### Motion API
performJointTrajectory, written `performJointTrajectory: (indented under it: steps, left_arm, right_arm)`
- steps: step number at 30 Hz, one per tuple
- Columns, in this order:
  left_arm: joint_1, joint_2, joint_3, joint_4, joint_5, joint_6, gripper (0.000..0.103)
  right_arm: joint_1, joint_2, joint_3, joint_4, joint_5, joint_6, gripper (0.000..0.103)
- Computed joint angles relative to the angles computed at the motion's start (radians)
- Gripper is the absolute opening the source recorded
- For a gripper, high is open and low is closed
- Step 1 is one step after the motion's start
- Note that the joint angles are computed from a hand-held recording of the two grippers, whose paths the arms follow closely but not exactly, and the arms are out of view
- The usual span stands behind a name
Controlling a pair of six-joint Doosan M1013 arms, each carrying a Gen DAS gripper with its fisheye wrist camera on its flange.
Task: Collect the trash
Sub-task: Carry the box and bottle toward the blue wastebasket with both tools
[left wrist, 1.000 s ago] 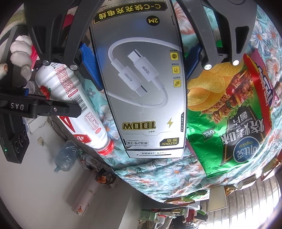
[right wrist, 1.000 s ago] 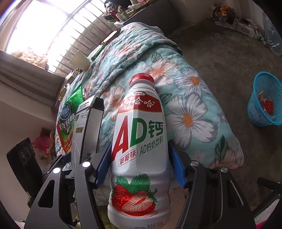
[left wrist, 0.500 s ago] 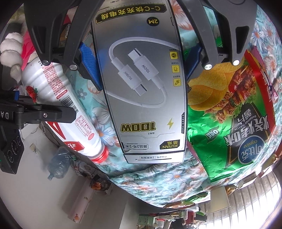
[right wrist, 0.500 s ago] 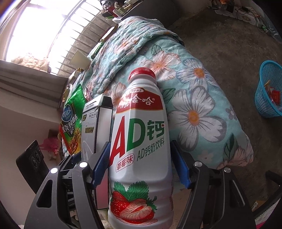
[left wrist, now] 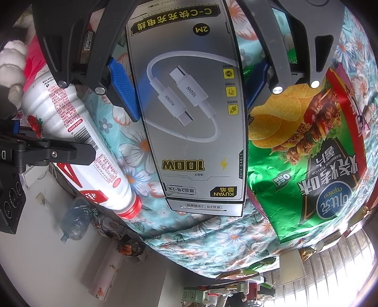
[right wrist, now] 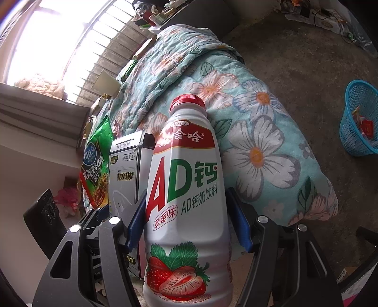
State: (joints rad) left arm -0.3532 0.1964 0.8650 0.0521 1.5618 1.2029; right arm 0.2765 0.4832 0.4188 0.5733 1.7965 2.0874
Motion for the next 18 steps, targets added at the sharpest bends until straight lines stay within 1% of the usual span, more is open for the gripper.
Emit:
performJointTrajectory:
  steps: [4,7,10,13,18]
  left_arm:
    - [-0.008,0.005,-0.005,0.016,0.009,0.013,0.078]
    - [-0.016,0.004,-0.003,0.033,0.009,0.031,0.078]
    - [-0.027,0.006,-0.003,0.056,0.009,0.046,0.078]
    - [-0.036,0.011,-0.011,0.072,0.008,0.065,0.077]
    - [-0.05,0.035,-0.043,0.089,0.02,0.099,0.077]
  right_arm:
    - [0.004,-0.002,0.004,-0.009,-0.013,0.005,0.063]
    - [0.005,-0.017,0.033,-0.019,-0.042,-0.01,0.062]
    - [0.001,-0.024,0.033,-0.038,-0.064,-0.016,0.062]
    - [-0.009,-0.031,0.029,-0.053,-0.086,-0.019,0.062]
    - [-0.032,-0.054,0.062,-0.064,-0.123,-0.019,0.062]
